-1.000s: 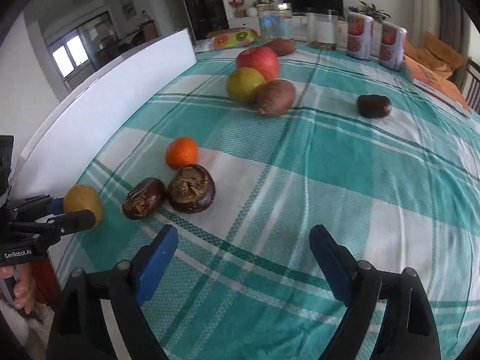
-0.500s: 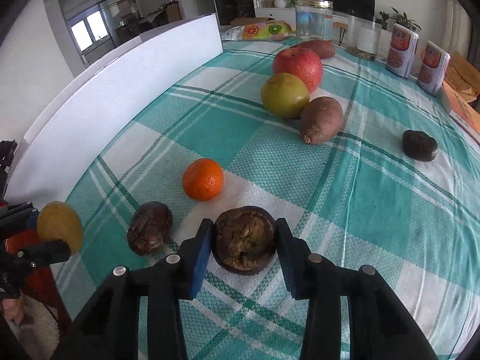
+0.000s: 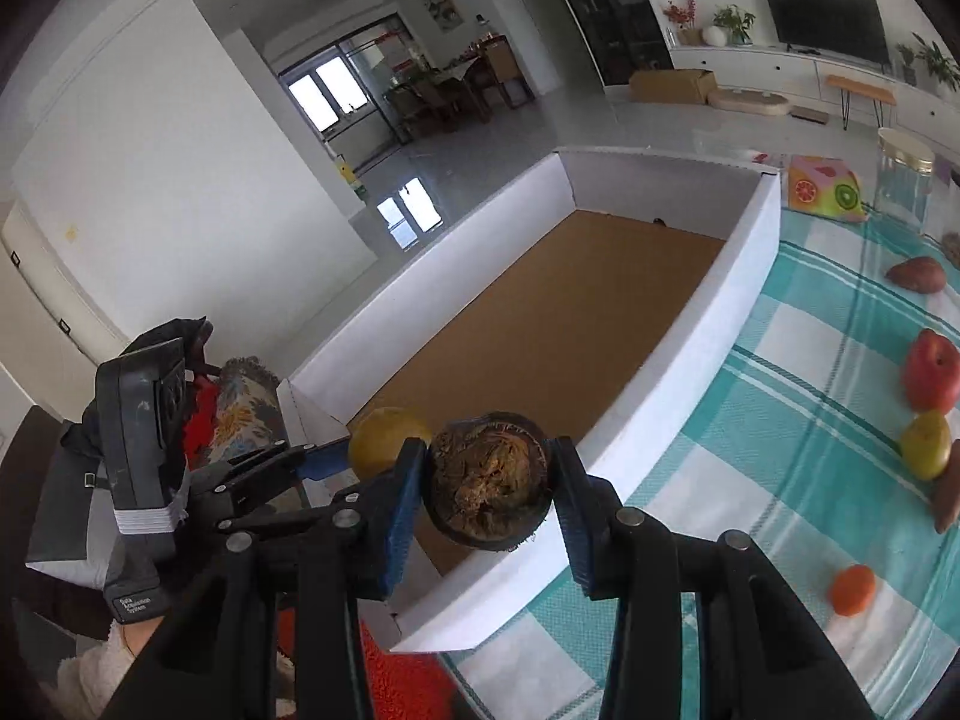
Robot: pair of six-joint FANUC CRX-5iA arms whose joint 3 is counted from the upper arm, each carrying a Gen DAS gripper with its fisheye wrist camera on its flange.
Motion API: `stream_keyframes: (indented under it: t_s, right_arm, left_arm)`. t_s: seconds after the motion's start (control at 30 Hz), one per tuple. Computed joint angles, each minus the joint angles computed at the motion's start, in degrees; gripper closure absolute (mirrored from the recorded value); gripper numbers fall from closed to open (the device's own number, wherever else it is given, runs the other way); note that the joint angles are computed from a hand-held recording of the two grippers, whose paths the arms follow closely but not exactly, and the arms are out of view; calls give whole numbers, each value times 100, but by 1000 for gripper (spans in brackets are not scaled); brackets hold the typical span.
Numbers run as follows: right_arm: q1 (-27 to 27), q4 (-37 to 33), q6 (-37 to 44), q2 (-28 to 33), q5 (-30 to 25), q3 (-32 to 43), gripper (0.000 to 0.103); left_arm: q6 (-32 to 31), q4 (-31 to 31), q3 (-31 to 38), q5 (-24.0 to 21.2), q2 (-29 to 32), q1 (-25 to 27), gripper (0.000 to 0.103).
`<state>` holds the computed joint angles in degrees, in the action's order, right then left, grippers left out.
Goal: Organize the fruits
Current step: 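Open the left tool over the box while right tool releases the passion fruit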
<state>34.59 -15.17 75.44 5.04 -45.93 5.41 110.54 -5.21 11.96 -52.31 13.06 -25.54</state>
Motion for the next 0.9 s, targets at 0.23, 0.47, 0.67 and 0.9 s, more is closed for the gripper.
stream_keyframes:
  t_s: [0.23, 0.47, 0.67, 0.9]
  right_arm:
    - [-133, 234, -539, -245, 355, -416, 43]
    - [-159, 3757, -3817, -1729, 873, -3340, 18]
    - [-641, 5169, -5765, -2658, -121, -4972, 18]
    - [-821, 5585, -6265, -3083, -128, -5572, 18]
  left_arm:
    - [370, -457, -129, 202, -120, -42, 27]
    - [582, -1062, -18, 1188, -102, -574, 19]
    - [-81, -1271, 1073, 406, 884, -923, 17]
    - [-17, -1923, 1477, -272, 1072, -1240, 20]
